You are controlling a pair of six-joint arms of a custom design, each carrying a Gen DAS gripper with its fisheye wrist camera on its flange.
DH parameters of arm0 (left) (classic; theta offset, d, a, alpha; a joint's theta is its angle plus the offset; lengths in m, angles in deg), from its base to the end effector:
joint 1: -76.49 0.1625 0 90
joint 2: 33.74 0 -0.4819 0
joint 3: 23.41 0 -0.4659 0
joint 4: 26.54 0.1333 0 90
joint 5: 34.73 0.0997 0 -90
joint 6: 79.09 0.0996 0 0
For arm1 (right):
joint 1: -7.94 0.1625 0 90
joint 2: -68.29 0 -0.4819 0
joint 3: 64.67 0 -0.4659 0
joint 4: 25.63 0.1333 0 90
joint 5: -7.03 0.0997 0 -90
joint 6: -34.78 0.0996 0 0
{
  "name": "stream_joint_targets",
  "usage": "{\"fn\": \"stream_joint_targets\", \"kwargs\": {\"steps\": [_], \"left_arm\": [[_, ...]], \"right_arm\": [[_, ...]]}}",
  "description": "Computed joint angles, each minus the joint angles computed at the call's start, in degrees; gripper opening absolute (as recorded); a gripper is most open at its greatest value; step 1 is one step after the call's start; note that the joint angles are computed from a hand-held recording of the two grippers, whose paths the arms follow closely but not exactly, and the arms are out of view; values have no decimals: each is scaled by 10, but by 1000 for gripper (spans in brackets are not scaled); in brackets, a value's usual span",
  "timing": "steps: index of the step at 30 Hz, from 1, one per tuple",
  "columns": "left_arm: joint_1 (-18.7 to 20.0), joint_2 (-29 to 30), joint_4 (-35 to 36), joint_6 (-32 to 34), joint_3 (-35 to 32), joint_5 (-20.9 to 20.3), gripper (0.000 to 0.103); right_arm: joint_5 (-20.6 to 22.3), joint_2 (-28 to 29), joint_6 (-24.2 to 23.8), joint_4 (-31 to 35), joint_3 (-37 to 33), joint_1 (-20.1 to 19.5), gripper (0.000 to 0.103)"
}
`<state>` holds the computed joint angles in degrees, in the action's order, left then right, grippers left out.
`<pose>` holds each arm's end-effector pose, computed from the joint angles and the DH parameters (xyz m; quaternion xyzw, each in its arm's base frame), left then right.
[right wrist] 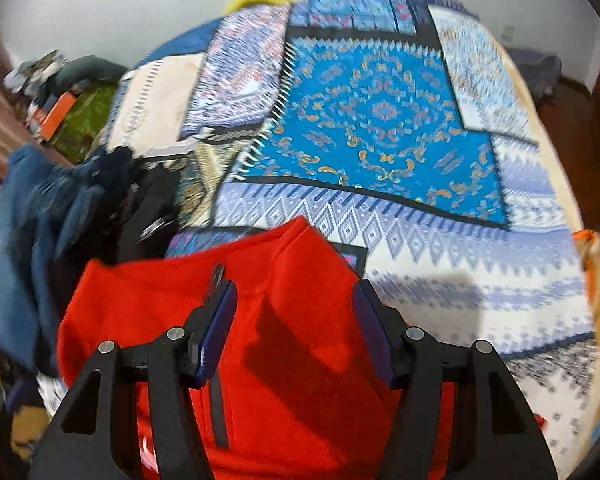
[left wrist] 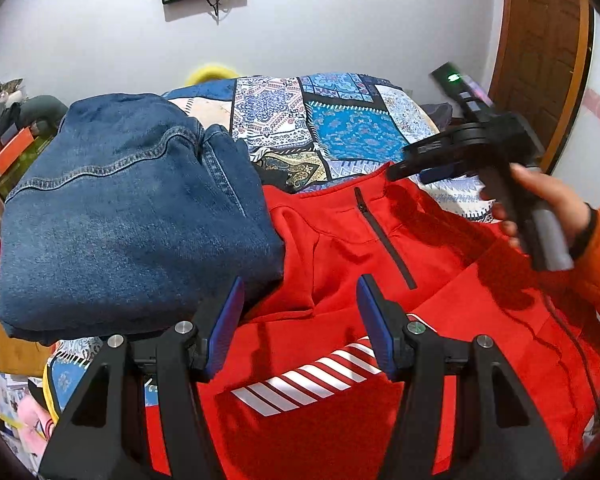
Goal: Fold large clothes
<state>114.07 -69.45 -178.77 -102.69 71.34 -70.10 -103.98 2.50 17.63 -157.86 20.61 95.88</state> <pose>-0.4507 -0.6175 -0.0078 0.2087 0.8634 -0.3020 0.3462 0.0700 -0.7677 0.3994 0.0909 -0.9603 0.1613 0.2086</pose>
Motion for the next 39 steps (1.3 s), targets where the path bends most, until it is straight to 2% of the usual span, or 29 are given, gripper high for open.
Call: {"fn": "stream_joint_targets", "kwargs": {"steps": [3, 5, 7, 10, 12, 17, 24, 27, 30, 33, 37, 38, 39], "left_arm": [[0, 3, -3, 7, -2, 3, 57], [0, 3, -9, 10, 0, 2, 57], [-2, 1, -12, 9, 2, 0, 57], [-5, -2, 1, -1, 4, 2, 57], [-10, -6, 5, -8, 11, 4, 57], [-23, -21, 21, -37, 31, 9, 57], [-44, -51, 56, -87, 65, -1, 57], [-53, -63, 55, -106, 83, -17, 57], [-56, -70, 61, -130, 95, -41, 57], [-62, -71, 77, -154, 101, -42, 57], [-63, -70, 82, -167, 104, -43, 57], [-63, -69, 87, -170, 102, -38, 57], [-63, -67, 96, -172, 99, -32, 57]], "right_arm": [[-10, 19, 22, 15, -10, -6, 56], [-26, 17, -4, -20, 9, -2, 45], [-19, 9, -40, -35, 23, 1, 9], [-29, -14, -65, -62, 52, 11, 7], [-21, -37, -85, -72, 70, 16, 6], [32, -106, -107, -68, 113, 26, 5], [87, -233, -167, -77, 215, 38, 5], [105, -277, -172, -72, 251, 29, 4], [87, -305, -176, -60, 280, 19, 4], [48, -314, -187, -60, 298, 11, 4], [17, -308, -172, -52, 291, 11, 6], [18, -301, -162, -44, 281, 12, 8], [17, -294, -153, -40, 273, 14, 20]]}}
